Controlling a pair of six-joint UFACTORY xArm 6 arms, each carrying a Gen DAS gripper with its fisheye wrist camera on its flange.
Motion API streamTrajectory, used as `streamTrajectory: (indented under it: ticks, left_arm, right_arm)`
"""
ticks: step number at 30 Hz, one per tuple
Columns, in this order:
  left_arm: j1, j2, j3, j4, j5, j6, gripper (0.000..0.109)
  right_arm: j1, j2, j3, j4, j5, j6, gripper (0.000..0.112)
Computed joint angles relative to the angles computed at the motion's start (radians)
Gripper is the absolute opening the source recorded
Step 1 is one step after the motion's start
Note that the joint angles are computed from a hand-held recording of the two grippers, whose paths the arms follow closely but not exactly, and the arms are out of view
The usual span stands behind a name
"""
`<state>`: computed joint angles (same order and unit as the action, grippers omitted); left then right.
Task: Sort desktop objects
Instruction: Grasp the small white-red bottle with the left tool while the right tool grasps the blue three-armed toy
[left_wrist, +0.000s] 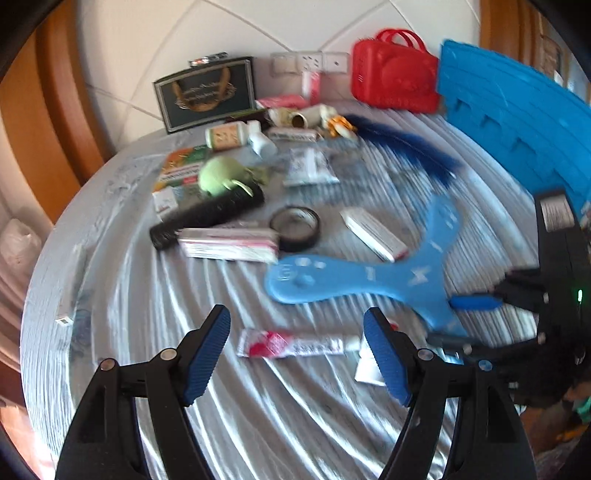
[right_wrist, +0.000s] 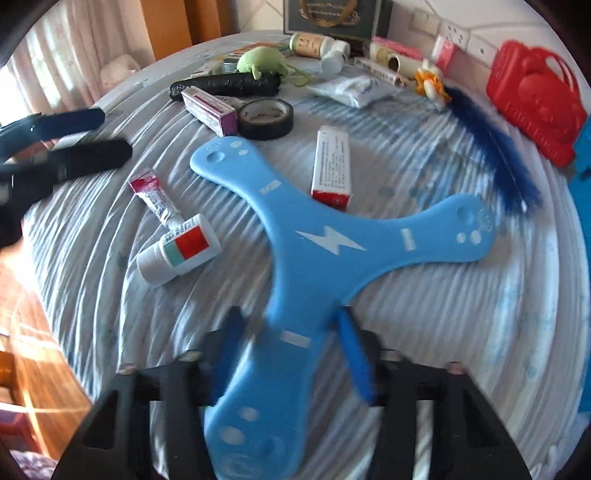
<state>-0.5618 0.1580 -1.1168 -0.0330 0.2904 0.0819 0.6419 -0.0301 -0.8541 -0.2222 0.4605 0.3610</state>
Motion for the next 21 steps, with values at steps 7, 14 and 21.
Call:
streamTrajectory:
  ticks: [7, 14, 21]
  left_arm:
    - [-0.059, 0.035, -0.009, -0.34, 0.033, 0.344, 0.074]
    - [-0.084, 0.083, -0.024, -0.394, 0.025, 0.41, 0.07]
    - [-0.091, 0.055, 0.022, -0.355, -0.008, 0.386, 0.034]
  right_arm:
    - [-0.063, -0.045, 0.04, 0.171, -0.015, -0.138, 0.032]
    - [-0.091, -0.044, 0.001, 0.202, 0.031, -0.168, 0.031]
    - [-0.079, -0.067, 0.002, 0.166, 0.083, -0.146, 0.033]
